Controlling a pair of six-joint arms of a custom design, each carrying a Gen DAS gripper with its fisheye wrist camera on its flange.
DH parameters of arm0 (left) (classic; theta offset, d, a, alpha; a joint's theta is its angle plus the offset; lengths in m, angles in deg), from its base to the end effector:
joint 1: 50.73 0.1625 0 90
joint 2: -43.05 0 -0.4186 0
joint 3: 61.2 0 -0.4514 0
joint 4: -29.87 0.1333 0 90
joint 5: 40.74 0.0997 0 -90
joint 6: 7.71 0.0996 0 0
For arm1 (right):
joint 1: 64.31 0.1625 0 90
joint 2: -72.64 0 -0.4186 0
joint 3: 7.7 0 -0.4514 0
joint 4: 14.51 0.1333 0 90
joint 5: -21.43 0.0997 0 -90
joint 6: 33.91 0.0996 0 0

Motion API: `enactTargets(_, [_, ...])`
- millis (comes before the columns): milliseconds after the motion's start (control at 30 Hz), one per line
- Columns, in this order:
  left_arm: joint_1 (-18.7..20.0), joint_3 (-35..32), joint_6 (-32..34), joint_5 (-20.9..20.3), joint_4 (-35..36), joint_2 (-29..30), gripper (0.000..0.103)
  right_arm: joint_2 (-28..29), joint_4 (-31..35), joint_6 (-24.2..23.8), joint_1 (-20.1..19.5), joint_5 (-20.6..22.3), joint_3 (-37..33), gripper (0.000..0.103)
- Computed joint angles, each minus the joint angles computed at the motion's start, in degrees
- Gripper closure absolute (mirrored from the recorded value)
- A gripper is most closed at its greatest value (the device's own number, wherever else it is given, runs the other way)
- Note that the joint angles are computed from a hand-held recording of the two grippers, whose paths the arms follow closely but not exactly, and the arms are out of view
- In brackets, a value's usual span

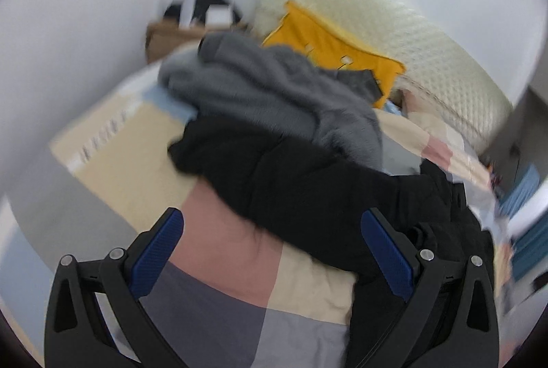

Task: Fold large clothes
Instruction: 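Move the left tool to the other sleeve cuff and grasp it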

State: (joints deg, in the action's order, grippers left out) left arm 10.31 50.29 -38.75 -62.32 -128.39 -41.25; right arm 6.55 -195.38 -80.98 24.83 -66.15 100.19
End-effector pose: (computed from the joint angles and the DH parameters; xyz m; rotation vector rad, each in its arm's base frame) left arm -0.0649 -0.5839 0.4106 -0.5577 2.0348 -1.3583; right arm 0.1278 -0.6487 0.2544 1.0479 -2.3921 1.1117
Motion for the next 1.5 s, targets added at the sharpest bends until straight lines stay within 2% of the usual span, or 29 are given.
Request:
enactTargets(167, [8.01, 1.7, -2.52, -9.99, -5.95, -0.7, 0.0, 2.42, 1.44, 2.56, 1.43, -4.16, -1.81, 0.0])
enactTargets(300, [13.5, 3.12, -1.21, -16.21, -12.3, -0.56, 0.001, 4.96, -1.72, 1.84, 3.01, -8.24, -2.89, 0.0])
enactTargets(367, [16.59, 3.95, 0.19, -21.57, -18.12, -0.51, 0.001, 6.47, -2.8, 1.77, 3.66, -10.31, -3.98, 0.0])
enactTargets(467, [22.07, 3.93, 0.99, -31.11, -25.58, 0.55, 0.001, 7.98, -1.03, 3.71, 4.08, -12.53, -5.78, 0.0])
enactTargets(567, [25.64, 1.85, 2.45, -36.82, -30.01, 2.91, 0.001, 9.27, -0.53, 5.3, 4.71, -14.3, -7.15, 0.0])
enactTargets(733, [28.76, -3.67, 5.54, -42.7, -33.69, 7.59, 0.001, 11.65, -2.92, 5.24, 5.94, -17.02, -8.57, 0.0])
enactTargets(933, [29.88, -11.8, 8.82, -40.84, -30.47, 12.47, 0.001, 14.3, -3.25, 4.91, 6.46, -19.2, -10.44, 0.0])
enactTargets(967, [29.68, -12.78, 9.23, -39.99, -30.17, 13.11, 0.005, 14.48, -3.5, 4.83, 6.51, -19.32, -10.47, 0.0])
enactTargets(1000, [29.07, -13.5, 9.95, -37.45, -31.16, 13.85, 0.01, 14.84, -4.4, 4.41, 6.65, -19.81, -10.55, 0.0])
enactTargets(1067, [28.42, -13.88, 9.62, -35.13, -33.56, 14.59, 0.041, 15.42, -5.77, 3.52, 7.03, -20.37, -10.77, 0.0])
enactTargets(1100, [28.36, -13.98, 8.99, -34.46, -33.82, 14.63, 0.051, 15.45, -5.94, 3.18, 7.13, -20.26, -10.74, 0.0])
enactTargets(1133, [28.23, -13.97, 8.47, -33.59, -33.89, 14.63, 0.067, 15.46, -5.45, 3.45, 7.15, -20.05, -11.01, 0.0])
enactTargets(1167, [27.97, -13.89, 8.23, -32.68, -33.86, 14.41, 0.074, 15.2, -4.84, 4.04, 7.04, -19.62, -10.98, 0.0])
enactTargets(1200, [27.3, -13.73, 8.63, -30.69, -33.93, 14.1, 0.076, 14.9, -4.02, 4.84, 6.92, -19.15, -10.96, 0.0])
enactTargets(1267, [25.58, -14.06, 9.22, -26.3, -32.63, 13.46, 0.089, 14.47, -3.31, 5.86, 6.67, -18.72, -10.94, 0.0])
enactTargets(1333, [23.93, -13.93, 8.74, -22.7, -31.08, 12.43, 0.094, 14.13, -2.81, 6.67, 6.53, -18.74, -10.89, 0.0])
enactTargets(1400, [21.41, -14.01, 9.84, -17.01, -30.8, 11.32, 0.096, 13.3, -1.65, 7.91, 6.29, -18.33, -10.5, 0.0])
enactTargets(1500, [18.09, -14.23, 13.82, -11.69, -32.58, 9.96, 0.098, 12.4, -1.25, 7.96, 6.29, -17.96, -9.81, 0.0])
